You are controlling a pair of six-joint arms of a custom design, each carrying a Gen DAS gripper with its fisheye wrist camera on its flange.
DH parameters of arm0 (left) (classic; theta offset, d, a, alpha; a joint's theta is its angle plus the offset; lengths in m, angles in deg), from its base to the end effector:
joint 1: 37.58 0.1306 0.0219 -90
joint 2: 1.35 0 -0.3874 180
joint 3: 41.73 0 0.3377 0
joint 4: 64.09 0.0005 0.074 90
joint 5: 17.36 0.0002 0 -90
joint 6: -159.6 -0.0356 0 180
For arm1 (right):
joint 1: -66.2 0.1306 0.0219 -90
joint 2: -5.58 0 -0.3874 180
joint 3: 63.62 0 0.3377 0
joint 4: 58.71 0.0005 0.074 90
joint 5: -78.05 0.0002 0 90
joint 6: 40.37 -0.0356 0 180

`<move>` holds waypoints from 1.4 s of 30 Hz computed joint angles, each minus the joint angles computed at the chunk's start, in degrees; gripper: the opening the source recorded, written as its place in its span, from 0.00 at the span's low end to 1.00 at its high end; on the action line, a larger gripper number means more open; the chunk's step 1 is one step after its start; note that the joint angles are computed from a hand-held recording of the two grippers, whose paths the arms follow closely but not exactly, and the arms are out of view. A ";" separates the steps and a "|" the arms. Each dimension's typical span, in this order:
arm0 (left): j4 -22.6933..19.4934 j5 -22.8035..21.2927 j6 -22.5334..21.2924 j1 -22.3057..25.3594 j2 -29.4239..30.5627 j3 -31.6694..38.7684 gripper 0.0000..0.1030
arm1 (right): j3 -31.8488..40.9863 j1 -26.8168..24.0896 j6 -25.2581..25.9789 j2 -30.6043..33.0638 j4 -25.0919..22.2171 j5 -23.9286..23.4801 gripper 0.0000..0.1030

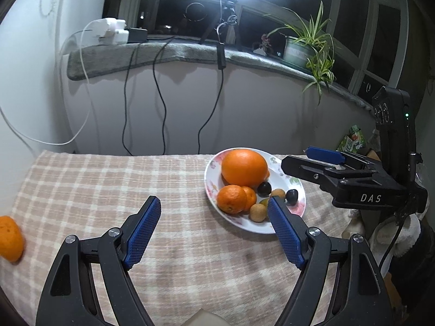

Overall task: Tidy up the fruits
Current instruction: 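Move both grippers away from the plate toward the large orange on the cloth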

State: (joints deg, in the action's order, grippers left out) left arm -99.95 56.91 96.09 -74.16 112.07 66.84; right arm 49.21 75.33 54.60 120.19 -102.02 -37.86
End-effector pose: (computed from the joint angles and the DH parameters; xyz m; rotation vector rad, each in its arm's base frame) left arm 0.4827 -0.3468 0.3868 0.0561 2.2636 -0.2762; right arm 0.5855 0.1094 0.3971 -0.5030 2.2723 0.5674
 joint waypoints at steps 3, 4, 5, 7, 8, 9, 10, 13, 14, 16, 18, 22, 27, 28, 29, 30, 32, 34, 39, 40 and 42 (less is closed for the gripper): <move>0.67 -0.79 0.19 0.27 -1.47 -1.81 0.79 | 0.48 1.10 0.36 0.03 -0.42 0.16 0.92; 0.86 -1.11 0.35 0.40 -2.03 -2.52 0.79 | 0.65 1.39 0.37 0.09 -0.56 0.13 0.92; 1.06 -1.38 0.53 0.53 -2.56 -3.19 0.79 | 0.94 1.71 0.41 0.20 -0.76 0.08 0.92; 1.43 -1.86 0.92 0.79 -3.59 -4.57 0.79 | 1.62 2.45 0.40 0.44 -1.22 -0.17 0.92; 1.62 -2.11 1.15 0.96 -4.17 -5.34 0.79 | 1.93 2.83 0.49 0.54 -1.49 -0.32 0.92; 1.78 -2.27 1.31 1.08 -4.54 -5.86 0.79 | 2.21 3.25 0.63 0.60 -1.77 -0.39 0.92; 2.10 -2.57 1.57 1.24 -5.20 -6.80 0.79 | 2.32 3.61 0.76 0.61 -1.93 -0.42 0.92; 2.94 -3.14 2.30 1.78 -6.93 -9.19 0.79 | 3.30 4.96 1.31 0.92 -2.99 -0.76 0.92; 3.13 -3.34 2.53 1.95 -7.41 -9.86 0.79 | 3.60 5.38 1.51 1.04 -3.32 -0.82 0.92; 3.56 -3.80 3.05 2.31 -8.54 -11.42 0.79 | 4.40 6.45 1.94 1.43 -4.06 -0.94 0.92; 3.92 -4.25 3.66 2.80 -9.75 -13.12 0.79 | 5.16 7.38 2.26 1.86 -4.61 -1.07 0.92; 4.56 -4.68 4.64 3.86 -11.84 -16.10 0.79 | 7.14 9.54 2.85 3.10 -5.82 -1.41 0.92; 5.23 -5.40 5.86 5.26 -14.49 -19.74 0.79 | 9.49 11.84 2.76 4.80 -6.99 -2.28 0.92; 5.47 -5.55 6.21 5.61 -15.25 -20.83 0.79 | 10.23 12.30 2.73 5.32 -7.41 -2.51 0.92; 5.56 -5.64 6.50 5.88 -15.73 -21.50 0.79 | 10.90 12.72 2.67 5.81 -7.72 -2.66 0.92; 5.74 -5.71 6.77 6.20 -16.27 -22.27 0.79 | 11.53 13.15 2.67 6.28 -8.02 -2.80 0.92; 5.99 -5.92 7.50 6.91 -17.35 -23.84 0.79 | 12.90 14.07 2.81 7.25 -8.72 -3.14 0.92; 6.15 -6.20 8.21 7.48 -18.33 -25.29 0.79 | 14.55 15.03 3.09 8.35 -9.70 -3.63 0.92; 6.30 -7.08 10.04 8.95 -20.64 -28.60 0.79 | 18.07 17.20 4.07 10.68 -11.77 -4.57 0.92; 6.37 -7.38 10.61 9.23 -21.11 -29.31 0.79 | 18.90 17.72 4.25 11.27 -12.21 -4.77 0.92; 6.53 -8.09 11.45 9.62 -21.88 -30.50 0.79 | 20.34 18.45 4.55 12.27 -13.08 -5.25 0.92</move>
